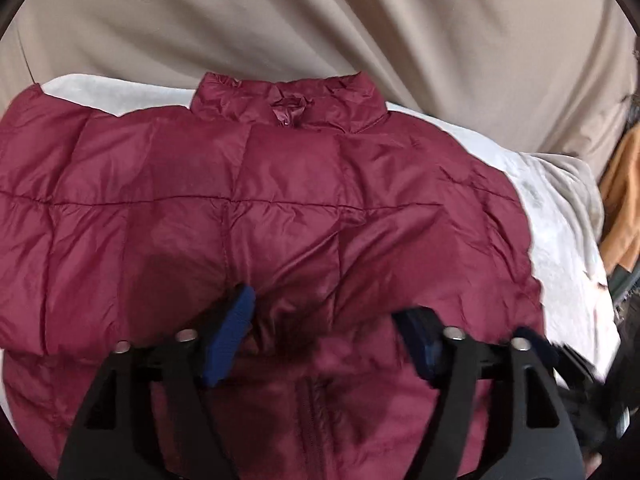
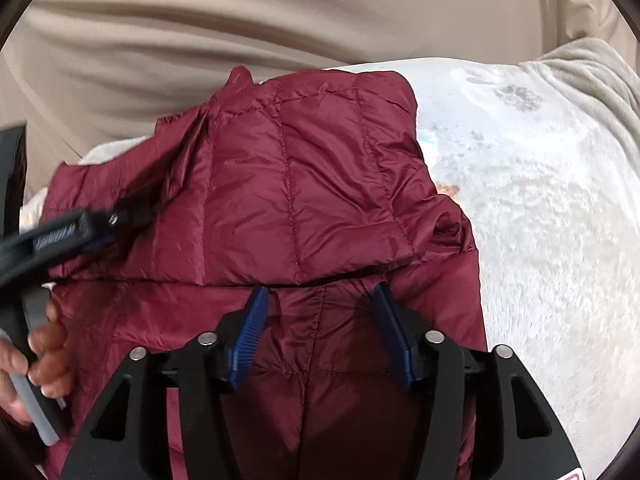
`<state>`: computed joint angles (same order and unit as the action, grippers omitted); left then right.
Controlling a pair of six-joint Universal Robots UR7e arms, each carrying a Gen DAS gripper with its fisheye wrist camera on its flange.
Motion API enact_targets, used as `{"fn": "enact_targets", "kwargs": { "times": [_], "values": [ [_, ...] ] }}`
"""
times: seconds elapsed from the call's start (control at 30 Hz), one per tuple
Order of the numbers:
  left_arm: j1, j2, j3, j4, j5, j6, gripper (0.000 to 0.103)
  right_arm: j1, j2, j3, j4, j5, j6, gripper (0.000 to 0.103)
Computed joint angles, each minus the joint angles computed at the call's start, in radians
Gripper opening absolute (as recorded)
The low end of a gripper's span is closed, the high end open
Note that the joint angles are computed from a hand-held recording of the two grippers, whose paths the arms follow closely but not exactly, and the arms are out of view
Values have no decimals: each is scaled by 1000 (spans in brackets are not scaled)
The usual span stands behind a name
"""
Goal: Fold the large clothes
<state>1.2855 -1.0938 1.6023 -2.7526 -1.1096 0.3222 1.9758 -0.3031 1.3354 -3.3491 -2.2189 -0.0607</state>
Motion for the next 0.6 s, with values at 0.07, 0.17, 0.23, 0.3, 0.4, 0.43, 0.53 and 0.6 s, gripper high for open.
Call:
{"fn": "enact_targets", "kwargs": {
  "times": [0.07,0.17,0.23,0.3,0.4,0.43,0.53,0.6],
  "values": [
    [7,-64,26,12,-49,-4,92,-5,-12,21,-25,15,8,57],
    [28,-170,88,-42,-64,36,96,2,-15,32,-92,10,-8,60],
    [64,-200,58,-5,-52,28,96,12,-17,23,-112,29,-27,63],
    [102,-200,8,49,-33,-17,96,19,-27,1,-47,87,-6,64],
    [168,-191,-56,108,-35,-105,96,31,-15,-81,93,144,19,70],
    [198,-184,-88,133,-53,-160,95,32,-3,-128,165,172,35,70],
    [247,-190,-130,181,-125,-255,95,32,49,-251,300,187,76,70],
    [265,-196,-142,208,-161,-281,95,27,95,-339,384,173,114,70]
  ]
}}
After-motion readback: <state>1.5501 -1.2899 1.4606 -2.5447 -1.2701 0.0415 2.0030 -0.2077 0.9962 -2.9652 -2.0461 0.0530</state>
